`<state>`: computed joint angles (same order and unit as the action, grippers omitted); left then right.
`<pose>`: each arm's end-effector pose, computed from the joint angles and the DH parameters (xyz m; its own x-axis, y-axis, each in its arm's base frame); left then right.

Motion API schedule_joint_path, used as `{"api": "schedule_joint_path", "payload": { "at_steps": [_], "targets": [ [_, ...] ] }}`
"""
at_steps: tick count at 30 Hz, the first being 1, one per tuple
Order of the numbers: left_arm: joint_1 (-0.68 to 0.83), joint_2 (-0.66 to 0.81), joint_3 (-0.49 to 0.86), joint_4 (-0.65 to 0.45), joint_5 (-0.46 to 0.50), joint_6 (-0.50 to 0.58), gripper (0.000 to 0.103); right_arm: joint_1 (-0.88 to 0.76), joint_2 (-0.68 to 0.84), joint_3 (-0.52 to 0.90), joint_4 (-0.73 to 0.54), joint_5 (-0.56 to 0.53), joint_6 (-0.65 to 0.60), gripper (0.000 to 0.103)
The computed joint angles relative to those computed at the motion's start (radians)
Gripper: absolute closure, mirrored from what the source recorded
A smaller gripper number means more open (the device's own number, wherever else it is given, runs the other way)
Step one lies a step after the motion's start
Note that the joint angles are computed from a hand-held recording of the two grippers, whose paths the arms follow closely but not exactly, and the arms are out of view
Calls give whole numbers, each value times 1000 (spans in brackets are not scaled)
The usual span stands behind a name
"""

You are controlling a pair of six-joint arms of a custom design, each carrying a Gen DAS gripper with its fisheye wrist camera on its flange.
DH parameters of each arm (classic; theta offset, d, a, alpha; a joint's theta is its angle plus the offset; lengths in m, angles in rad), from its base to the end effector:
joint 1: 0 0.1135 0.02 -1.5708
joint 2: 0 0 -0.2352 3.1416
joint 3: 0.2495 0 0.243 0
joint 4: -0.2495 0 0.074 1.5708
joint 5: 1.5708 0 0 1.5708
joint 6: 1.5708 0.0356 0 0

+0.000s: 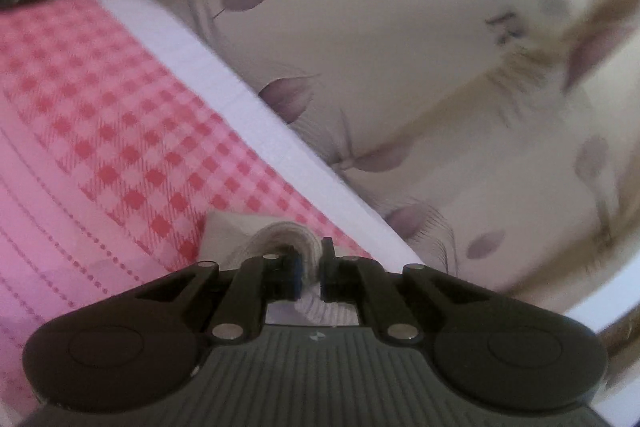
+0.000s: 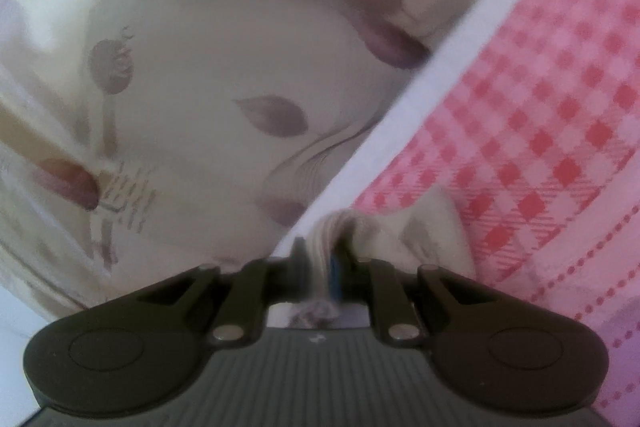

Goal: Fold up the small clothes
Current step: 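Carry the held hem over the sweater body with both grippers, then open both grippers to lay the hem down on the folded sweater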

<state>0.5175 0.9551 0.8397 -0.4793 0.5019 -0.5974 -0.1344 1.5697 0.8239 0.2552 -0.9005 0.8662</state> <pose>0.1928 0.0901 0.2791 -0.3534 -0.7686 -0.5332 -0.3461 0.6370 -0.6888 0.3191 -0.0150 0.1877 -0.7609 0.5805 -0.2900 -0.0340 0.4106 0.9112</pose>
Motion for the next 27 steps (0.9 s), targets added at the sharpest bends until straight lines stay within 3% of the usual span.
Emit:
{"api": "schedule_joint_path", "payload": {
  "at_steps": [2, 4, 5, 6, 7, 8, 9, 12, 13, 15, 16, 17, 18, 19, 20, 23, 27],
  "targets": [
    [-13, 30, -11, 37, -35, -13, 84, 3, 35, 2, 31, 11, 58, 87],
    [1, 35, -34, 81, -23, -32, 38, -8, 68, -19, 126, -12, 148, 83],
    [5, 10, -61, 119, -44, -55, 26, -17, 80, -33, 181, -31, 199, 78],
    [-5, -22, -75, 128, -107, -72, 4, -28, 84, -58, 252, -46, 261, 74],
    [-18, -57, -87, 130, -173, -86, 1, -41, 85, -92, 347, -55, 333, 59],
    [-15, -86, -104, 146, -199, -92, 1, -61, 92, -132, 470, -62, 416, 35],
    [-1, -97, -102, 145, -186, -80, 1, -83, 100, -173, 598, -64, 500, 27],
    [44, -125, -73, 69, -116, 3, 1, -157, 116, -262, 870, -103, 656, 24],
    [50, -142, -66, 33, -103, 47, 1, -180, 95, -278, 873, -134, 637, 24],
    [45, -185, -57, -48, -107, 145, 1, -226, -1, -309, 752, -208, 498, 24],
    [47, -211, -57, -94, -100, 205, 1, -241, -74, -314, 624, -244, 377, 25],
    [44, -229, -51, -146, -100, 271, 1, -256, -170, -305, 398, -265, 179, 25],
    [31, -256, -53, -192, -116, 320, 1, -260, -293, -274, 62, -235, -118, 25],
    [12, -281, -60, -223, -146, 362, 1, -252, -384, -250, -168, -174, -339, 25],
    [-9, -309, -73, -241, -176, 393, 1, -235, -467, -248, -308, -105, -490, 25],
    [-124, -381, -106, -277, -325, 431, 1, -118, -721, -306, -491, 173, -719, 25],
    [-321, -423, -132, -288, -579, 431, 0, 114, -909, -385, -526, 514, -818, 26]
  ]
}}
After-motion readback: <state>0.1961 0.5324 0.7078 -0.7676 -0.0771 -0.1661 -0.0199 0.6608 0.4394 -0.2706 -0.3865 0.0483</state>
